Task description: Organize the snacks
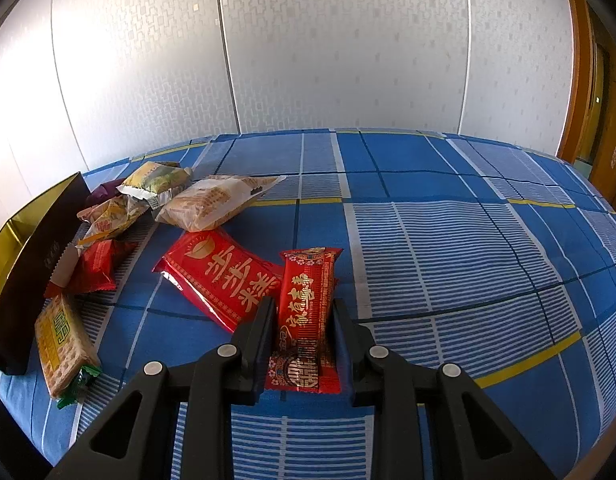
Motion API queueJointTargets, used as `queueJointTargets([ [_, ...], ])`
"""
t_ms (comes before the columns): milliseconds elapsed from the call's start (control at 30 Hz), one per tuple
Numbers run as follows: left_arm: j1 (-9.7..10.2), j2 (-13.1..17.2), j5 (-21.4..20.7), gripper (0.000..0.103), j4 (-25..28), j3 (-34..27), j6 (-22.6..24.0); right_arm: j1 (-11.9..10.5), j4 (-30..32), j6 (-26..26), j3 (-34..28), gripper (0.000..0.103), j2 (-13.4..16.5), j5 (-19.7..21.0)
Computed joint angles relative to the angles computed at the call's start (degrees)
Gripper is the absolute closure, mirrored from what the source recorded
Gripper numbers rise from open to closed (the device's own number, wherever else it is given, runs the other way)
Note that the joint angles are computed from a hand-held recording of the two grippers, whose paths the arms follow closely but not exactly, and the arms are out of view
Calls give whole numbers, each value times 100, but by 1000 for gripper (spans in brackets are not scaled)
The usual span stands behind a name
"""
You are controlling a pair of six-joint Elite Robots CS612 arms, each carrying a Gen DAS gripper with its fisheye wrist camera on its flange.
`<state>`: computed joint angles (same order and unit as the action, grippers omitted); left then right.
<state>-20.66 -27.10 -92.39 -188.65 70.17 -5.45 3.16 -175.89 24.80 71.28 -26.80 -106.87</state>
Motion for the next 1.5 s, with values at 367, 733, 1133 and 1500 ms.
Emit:
queueJointTargets([
  [367, -24, 351, -911, 39, 1031, -405, 320, 38, 392, -360, 35, 78, -182, 24],
  [733, 63, 429, -1034, 39, 1367, -563, -231, 150, 385, -672, -17, 78, -223, 299],
  [1133, 83, 433, -1084, 39, 1296, -549, -350, 346, 491, -1587, -579, 78, -163, 1277],
  [1500, 106, 447, -1173, 39, 1269, -563, -445, 528, 1128, -2569, -1548, 78, 134, 2536],
])
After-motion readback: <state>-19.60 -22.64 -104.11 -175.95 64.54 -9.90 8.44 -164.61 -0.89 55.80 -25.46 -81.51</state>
